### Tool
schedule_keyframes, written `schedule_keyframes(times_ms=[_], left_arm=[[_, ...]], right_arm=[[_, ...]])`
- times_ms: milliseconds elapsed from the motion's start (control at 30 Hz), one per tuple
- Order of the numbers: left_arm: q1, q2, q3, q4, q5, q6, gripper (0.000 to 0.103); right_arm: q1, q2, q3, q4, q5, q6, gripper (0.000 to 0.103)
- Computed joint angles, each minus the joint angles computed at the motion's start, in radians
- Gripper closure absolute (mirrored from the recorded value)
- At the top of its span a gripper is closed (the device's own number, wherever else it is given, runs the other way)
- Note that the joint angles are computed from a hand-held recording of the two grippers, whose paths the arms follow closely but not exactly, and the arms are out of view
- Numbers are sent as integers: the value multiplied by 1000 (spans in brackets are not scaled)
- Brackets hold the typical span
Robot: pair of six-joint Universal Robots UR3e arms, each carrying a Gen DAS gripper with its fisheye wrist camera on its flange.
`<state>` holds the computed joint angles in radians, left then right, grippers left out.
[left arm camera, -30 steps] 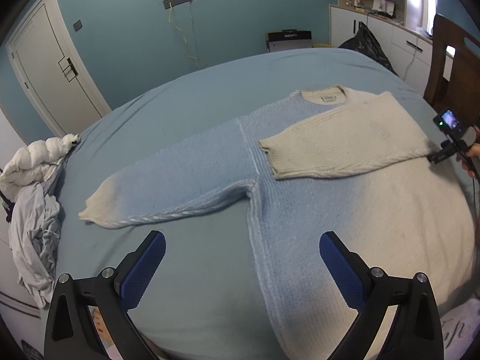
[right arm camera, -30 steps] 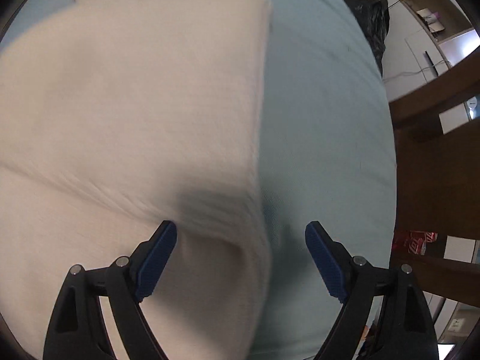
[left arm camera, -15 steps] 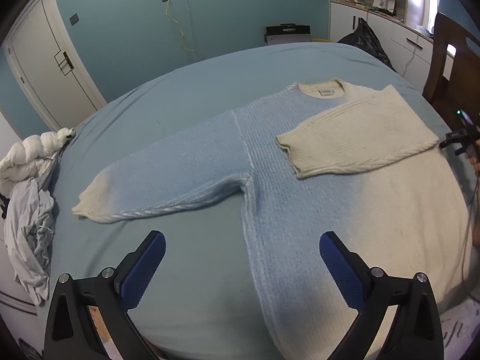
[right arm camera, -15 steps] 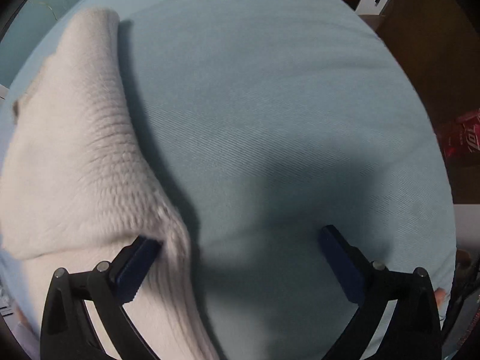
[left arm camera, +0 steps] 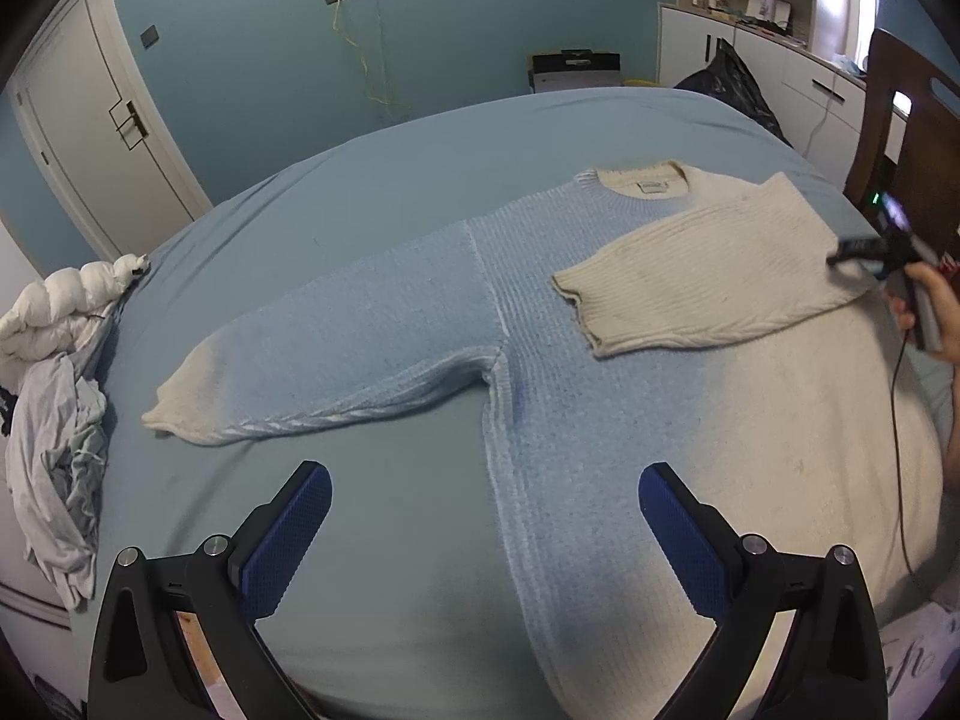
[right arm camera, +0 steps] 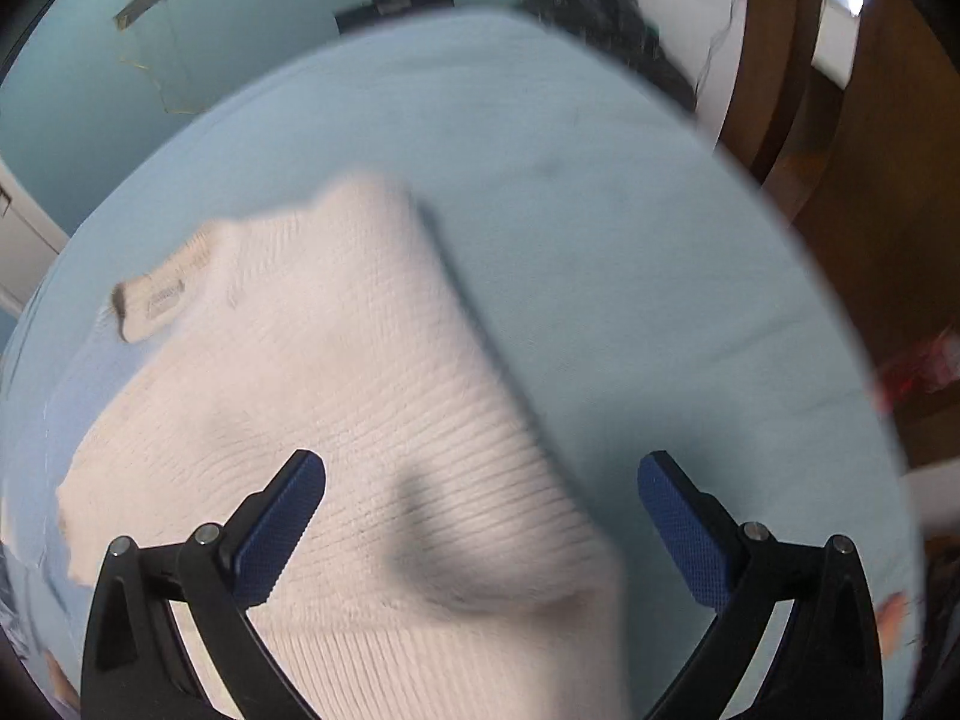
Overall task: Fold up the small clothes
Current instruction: 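Release the cream sleeve and smooth it flat with the right gripper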
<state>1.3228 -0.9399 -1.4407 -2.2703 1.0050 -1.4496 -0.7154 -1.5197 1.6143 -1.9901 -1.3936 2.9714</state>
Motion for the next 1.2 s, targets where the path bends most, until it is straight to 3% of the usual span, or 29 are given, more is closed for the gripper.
schedule_keyframes(times_ms=[67, 167, 267, 333, 400, 467, 533, 567, 633, 733, 833, 900, 1000, 1100, 1200], left_arm=[[-24, 0, -27, 48, 12, -30, 0], [-45, -8, -43, 82, 25, -63, 0], [-47, -11, -46, 96, 28, -79, 0], [-68, -18, -53, 122, 41, -112, 0], [-78, -21, -58, 137, 50, -130, 0], [-89, -22, -64, 151, 55, -145, 0], [-94, -21, -68, 160, 58, -150, 0], [-103, -19, -77, 174, 63, -159, 0], [-115, -16, -90, 193, 72, -173, 0], [-125, -17, -104, 211, 81, -182, 0], [-156, -17, -130, 257, 95, -222, 0], [-185, -26, -140, 280, 114, -257, 0], [-205, -24, -152, 302, 123, -283, 0], [-215, -21, -158, 316, 123, -294, 0], [-228, -26, -163, 329, 124, -305, 0]], right_arm=[[30, 66, 60, -12, -53, 46, 1], [-21, -6, 221, -183, 10, 23, 1], [13, 20, 89, -50, -72, 28, 1], [25, -14, 82, -145, -85, 64, 1], [9, -66, 100, -218, -32, 67, 1], [-21, -68, 63, -143, 76, 39, 1], [-18, 50, -90, 119, 184, -3, 1], [-13, 102, -135, 196, 191, -2, 1], [5, 129, -107, 198, 153, 33, 0], [21, 91, 29, 54, 113, -17, 0], [77, 117, -44, 90, 32, -60, 1], [36, 102, -62, 75, 114, -63, 1], [8, 177, -183, 45, 162, 67, 1], [20, 277, -368, 154, 175, 214, 1], [77, 363, -476, 155, 82, 332, 1]])
